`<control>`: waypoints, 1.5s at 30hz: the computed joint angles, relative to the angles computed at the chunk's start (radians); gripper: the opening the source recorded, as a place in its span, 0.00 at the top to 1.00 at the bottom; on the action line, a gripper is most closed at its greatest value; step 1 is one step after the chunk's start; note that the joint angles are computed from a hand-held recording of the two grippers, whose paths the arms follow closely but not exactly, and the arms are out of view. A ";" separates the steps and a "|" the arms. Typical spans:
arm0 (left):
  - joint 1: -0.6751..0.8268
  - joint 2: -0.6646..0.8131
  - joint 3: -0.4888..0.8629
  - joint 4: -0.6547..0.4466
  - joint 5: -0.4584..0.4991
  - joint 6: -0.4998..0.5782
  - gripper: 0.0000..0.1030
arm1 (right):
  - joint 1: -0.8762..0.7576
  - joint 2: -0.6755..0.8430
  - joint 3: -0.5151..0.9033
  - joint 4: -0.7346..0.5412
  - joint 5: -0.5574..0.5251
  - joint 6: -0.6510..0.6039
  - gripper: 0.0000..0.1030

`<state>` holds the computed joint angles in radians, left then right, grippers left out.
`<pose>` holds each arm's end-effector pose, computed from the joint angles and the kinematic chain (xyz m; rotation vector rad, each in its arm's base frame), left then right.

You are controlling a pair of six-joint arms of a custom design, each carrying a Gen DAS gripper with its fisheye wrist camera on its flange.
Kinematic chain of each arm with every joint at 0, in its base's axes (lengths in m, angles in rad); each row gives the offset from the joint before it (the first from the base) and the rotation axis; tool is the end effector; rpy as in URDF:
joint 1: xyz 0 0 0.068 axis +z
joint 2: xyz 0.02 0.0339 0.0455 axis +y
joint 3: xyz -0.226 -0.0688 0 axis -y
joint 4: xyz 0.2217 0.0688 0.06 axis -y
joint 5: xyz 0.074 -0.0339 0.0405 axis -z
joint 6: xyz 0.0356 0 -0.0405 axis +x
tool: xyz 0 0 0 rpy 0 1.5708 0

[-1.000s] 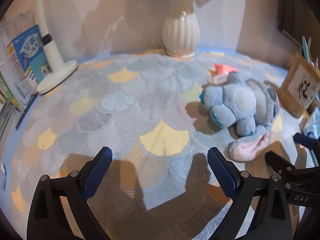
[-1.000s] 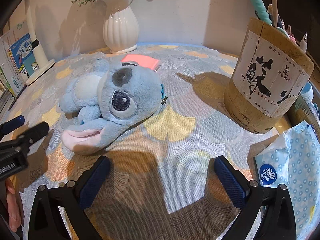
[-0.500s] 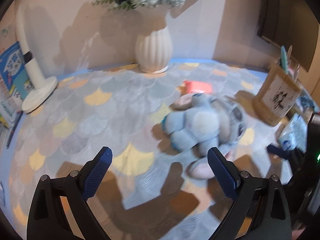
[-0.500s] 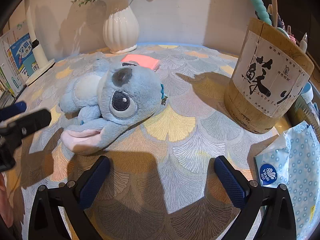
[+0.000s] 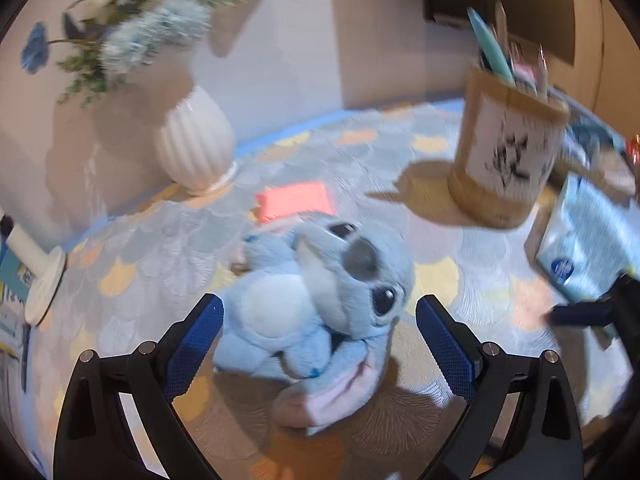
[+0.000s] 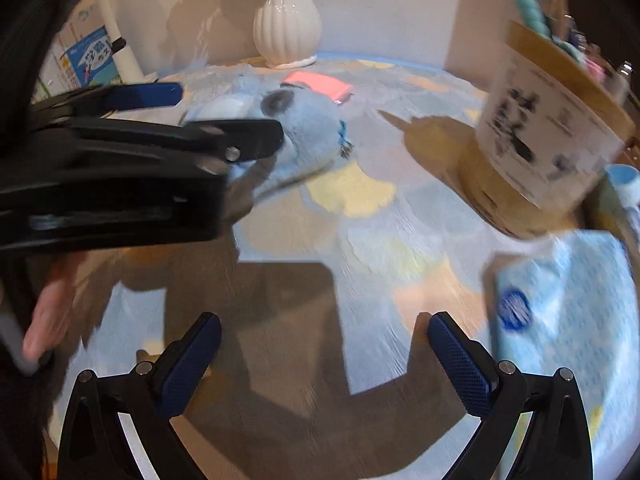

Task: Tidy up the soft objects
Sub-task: 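Grasp the blue plush toy with left tool while right tool grasps pink-red pouch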

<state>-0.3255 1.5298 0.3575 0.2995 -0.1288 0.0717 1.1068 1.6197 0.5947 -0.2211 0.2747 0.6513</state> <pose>0.2121 -0.0668 0.0745 0.4242 2.3970 0.0436 0.1124 0.2031 0.0783 -0.5549 2.6672 0.1034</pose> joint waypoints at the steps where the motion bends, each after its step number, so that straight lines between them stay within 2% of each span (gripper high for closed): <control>1: -0.021 0.064 0.032 0.010 -0.035 -0.007 0.06 | 0.023 -0.025 -0.025 -0.022 0.022 0.017 0.00; 4: -0.065 0.165 0.061 0.093 -0.155 -0.001 0.06 | 0.047 -0.093 -0.084 -0.032 0.032 0.049 0.00; 7: -0.040 0.145 0.028 0.141 -0.127 0.022 0.14 | 0.026 -0.147 -0.103 -0.054 0.007 0.050 0.00; 9: -0.009 0.105 -0.005 0.158 -0.086 0.031 0.24 | 0.000 -0.186 -0.102 -0.083 -0.018 0.033 0.00; 11: 0.050 0.024 -0.058 0.160 -0.036 0.043 0.31 | -0.032 -0.225 -0.098 -0.087 -0.059 0.013 0.00; 12: 0.069 -0.011 -0.073 0.148 -0.017 0.041 0.59 | -0.043 -0.246 -0.095 -0.090 -0.081 0.006 0.00; 13: 0.134 -0.081 -0.094 0.101 0.052 0.048 0.64 | -0.049 -0.259 -0.089 -0.092 -0.096 0.001 0.00; 16: 0.258 -0.190 -0.134 0.053 0.101 0.056 0.64 | -0.072 -0.245 -0.030 -0.111 -0.125 -0.021 0.00; 19: 0.426 -0.229 -0.155 0.008 0.217 0.129 0.64 | -0.089 -0.178 0.057 -0.129 -0.130 -0.044 0.00; 22: 0.617 -0.233 -0.146 -0.065 0.422 0.223 0.59 | -0.117 -0.041 0.188 -0.117 -0.118 -0.080 0.00; 23: 0.678 -0.240 -0.131 -0.123 0.505 0.268 0.58 | -0.126 0.019 0.245 -0.111 -0.108 -0.089 0.00; 24: 0.718 -0.253 -0.124 -0.164 0.544 0.300 0.55 | -0.133 0.050 0.279 -0.107 -0.104 -0.097 0.00; 25: 0.738 -0.270 -0.127 -0.176 0.549 0.316 0.54 | -0.143 0.077 0.312 -0.103 -0.107 -0.104 0.00; 26: 0.752 -0.282 -0.132 -0.180 0.548 0.330 0.47 | -0.162 0.115 0.357 -0.096 -0.124 -0.111 0.00; 27: 0.770 -0.297 -0.142 -0.186 0.549 0.344 0.31 | -0.186 0.157 0.399 -0.084 -0.156 -0.126 0.00; 29: 0.831 -0.306 -0.148 -0.193 0.588 0.366 0.16 | -0.241 0.260 0.506 -0.072 -0.220 -0.154 0.00; 30: 0.867 -0.302 -0.138 -0.213 0.628 0.378 0.16 | -0.249 0.291 0.543 -0.085 -0.207 -0.160 0.00; 32: 0.896 -0.271 -0.100 -0.250 0.673 0.376 0.16 | -0.258 0.384 0.641 -0.099 -0.106 -0.198 0.00; 35: 0.859 -0.231 -0.065 -0.239 0.637 0.335 0.16 | -0.262 0.541 0.813 -0.157 0.015 -0.269 0.00; 37: 0.826 -0.157 -0.020 -0.235 0.629 0.292 0.15 | -0.278 0.632 0.910 -0.179 0.009 -0.314 0.04; 40: 0.776 -0.036 0.042 -0.245 0.637 0.235 0.07 | -0.273 0.704 0.979 -0.150 0.060 -0.368 0.05; 42: 0.731 0.008 0.057 -0.232 0.640 0.209 0.01 | -0.284 0.736 1.000 -0.133 0.029 -0.411 0.07; 43: 0.699 0.018 0.052 -0.198 0.610 0.187 0.01 | -0.288 0.756 1.018 -0.133 0.009 -0.416 0.17; 44: 0.665 0.035 0.054 -0.166 0.570 0.168 0.01 | -0.296 0.766 1.015 -0.118 -0.023 -0.424 0.32; 45: 0.645 0.055 0.062 -0.148 0.544 0.159 0.01 | -0.305 0.770 1.013 -0.113 -0.064 -0.423 0.38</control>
